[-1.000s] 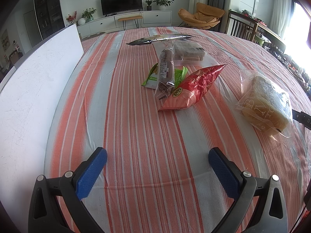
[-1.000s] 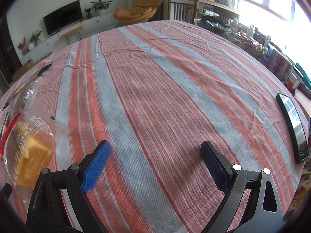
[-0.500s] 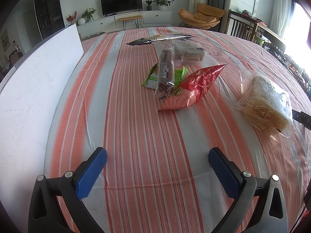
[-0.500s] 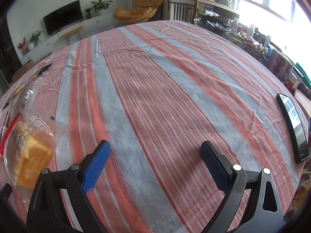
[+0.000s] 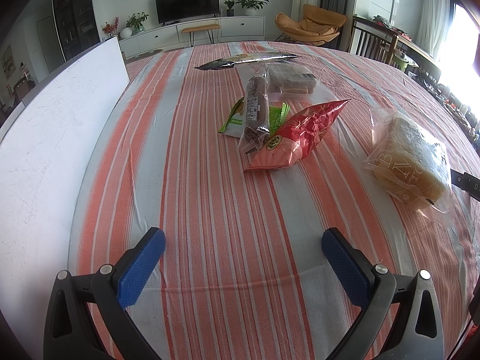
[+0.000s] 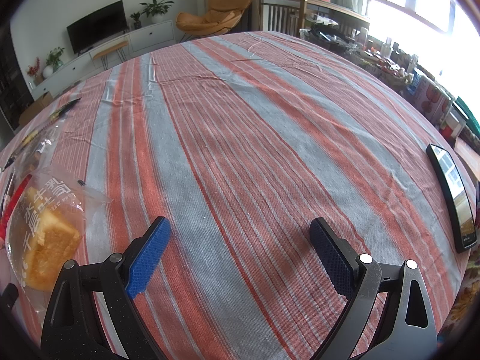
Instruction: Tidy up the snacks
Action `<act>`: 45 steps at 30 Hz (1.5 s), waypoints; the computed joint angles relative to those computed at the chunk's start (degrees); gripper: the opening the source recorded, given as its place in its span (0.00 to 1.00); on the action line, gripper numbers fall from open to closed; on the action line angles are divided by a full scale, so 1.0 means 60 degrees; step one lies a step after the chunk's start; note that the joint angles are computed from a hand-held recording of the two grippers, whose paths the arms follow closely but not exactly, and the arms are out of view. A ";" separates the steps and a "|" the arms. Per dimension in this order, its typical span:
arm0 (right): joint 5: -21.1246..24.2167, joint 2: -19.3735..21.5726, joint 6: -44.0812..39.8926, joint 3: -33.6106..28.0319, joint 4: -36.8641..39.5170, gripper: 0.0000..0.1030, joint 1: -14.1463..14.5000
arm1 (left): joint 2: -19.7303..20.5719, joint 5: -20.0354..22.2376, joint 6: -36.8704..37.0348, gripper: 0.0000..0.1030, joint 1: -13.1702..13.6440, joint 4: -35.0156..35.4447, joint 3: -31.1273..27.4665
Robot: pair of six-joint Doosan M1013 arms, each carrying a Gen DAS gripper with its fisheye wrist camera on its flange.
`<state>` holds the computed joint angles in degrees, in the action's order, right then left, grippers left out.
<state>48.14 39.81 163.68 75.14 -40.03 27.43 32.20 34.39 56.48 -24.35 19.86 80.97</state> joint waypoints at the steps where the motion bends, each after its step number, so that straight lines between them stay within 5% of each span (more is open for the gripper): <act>1: 0.0000 0.0000 0.0000 0.0000 0.0000 0.93 0.0000 | 0.0000 0.0000 0.0000 1.00 0.0000 0.0000 0.0000; 21: 0.0005 -0.0002 -0.0005 -0.0003 0.0005 0.93 -0.0002 | -0.0012 -0.0059 0.0083 1.00 0.0021 -0.0100 0.0015; 27: 0.0001 -0.0005 -0.0005 0.0003 0.0004 0.93 -0.0003 | -0.0152 0.0245 0.2206 0.99 0.0649 -0.3805 -0.0497; 30: 0.0001 -0.0002 -0.0001 0.0000 0.0003 0.93 -0.0001 | 0.0020 0.0305 0.1943 0.99 0.0828 -0.4011 -0.1175; 33: 0.0000 -0.0007 -0.0004 0.0004 0.0003 0.93 -0.0003 | 0.0902 0.1562 0.2067 0.98 0.0870 -0.3570 -0.2698; 36: 0.0000 -0.0007 -0.0004 0.0005 0.0003 0.93 -0.0003 | 0.2124 0.3612 0.3154 0.67 0.0855 -0.3369 -0.4600; 37: 0.0001 -0.0002 -0.0001 0.0000 0.0001 0.93 -0.0001 | 0.2342 0.3975 0.3376 0.39 0.0899 -0.3513 -0.4908; 38: 0.0000 -0.0007 -0.0004 0.0005 0.0002 0.93 -0.0003 | 0.2387 0.3838 0.3586 0.22 0.1001 -0.4156 -0.4923; 45: 0.0003 -0.0010 -0.0006 0.0004 0.0005 0.93 -0.0003 | 0.1024 0.2205 0.2502 0.16 0.1227 -0.5148 -0.2655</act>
